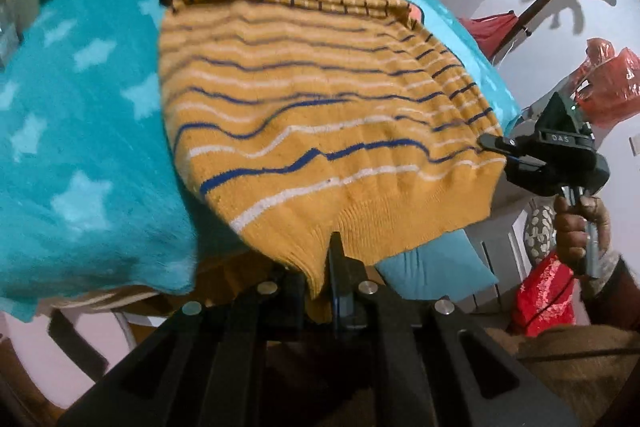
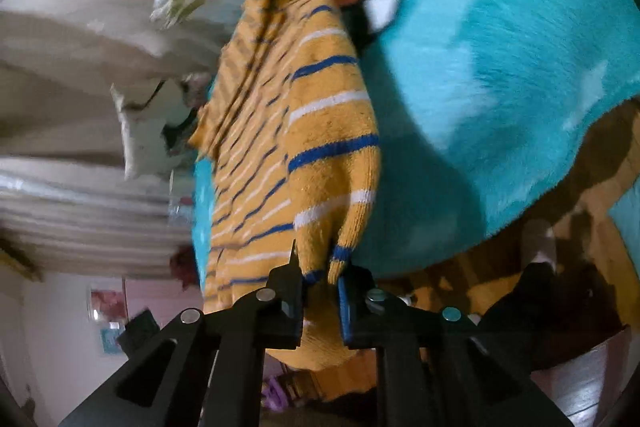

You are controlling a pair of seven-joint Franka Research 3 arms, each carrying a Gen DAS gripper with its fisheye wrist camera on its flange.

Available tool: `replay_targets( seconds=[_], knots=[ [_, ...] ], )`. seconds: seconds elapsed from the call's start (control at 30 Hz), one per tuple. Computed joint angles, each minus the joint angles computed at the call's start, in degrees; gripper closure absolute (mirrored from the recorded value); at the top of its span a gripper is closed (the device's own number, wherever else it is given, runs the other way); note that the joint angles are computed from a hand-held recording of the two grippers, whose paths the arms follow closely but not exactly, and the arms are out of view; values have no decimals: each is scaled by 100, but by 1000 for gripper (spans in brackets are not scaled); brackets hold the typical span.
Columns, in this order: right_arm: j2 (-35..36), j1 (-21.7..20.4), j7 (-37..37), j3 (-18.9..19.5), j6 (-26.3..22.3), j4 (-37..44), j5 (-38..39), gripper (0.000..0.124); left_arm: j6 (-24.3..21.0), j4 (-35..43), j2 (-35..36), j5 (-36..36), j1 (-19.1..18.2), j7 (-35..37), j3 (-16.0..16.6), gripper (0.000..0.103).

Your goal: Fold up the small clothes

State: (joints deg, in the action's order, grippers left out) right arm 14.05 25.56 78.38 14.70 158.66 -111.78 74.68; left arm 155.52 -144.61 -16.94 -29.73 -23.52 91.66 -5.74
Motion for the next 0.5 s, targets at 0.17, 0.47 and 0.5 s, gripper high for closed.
replay_targets(
  seconds=[0.17, 0.47, 0.5],
  knots=[
    [61, 0, 997, -219, -979, 331, -1563, 110, -106, 260, 101, 1073, 415, -1013, -371, 94],
    [739, -569, 78, -234, -2429, 1881, -1412, 110, 162, 1121, 644, 1873, 821, -2776, -421, 94],
    [1013, -625, 107, -234, -2618, 2280, -1489, 110, 142, 1287, 783, 2041, 893, -3004, -456, 94]
  ],
)
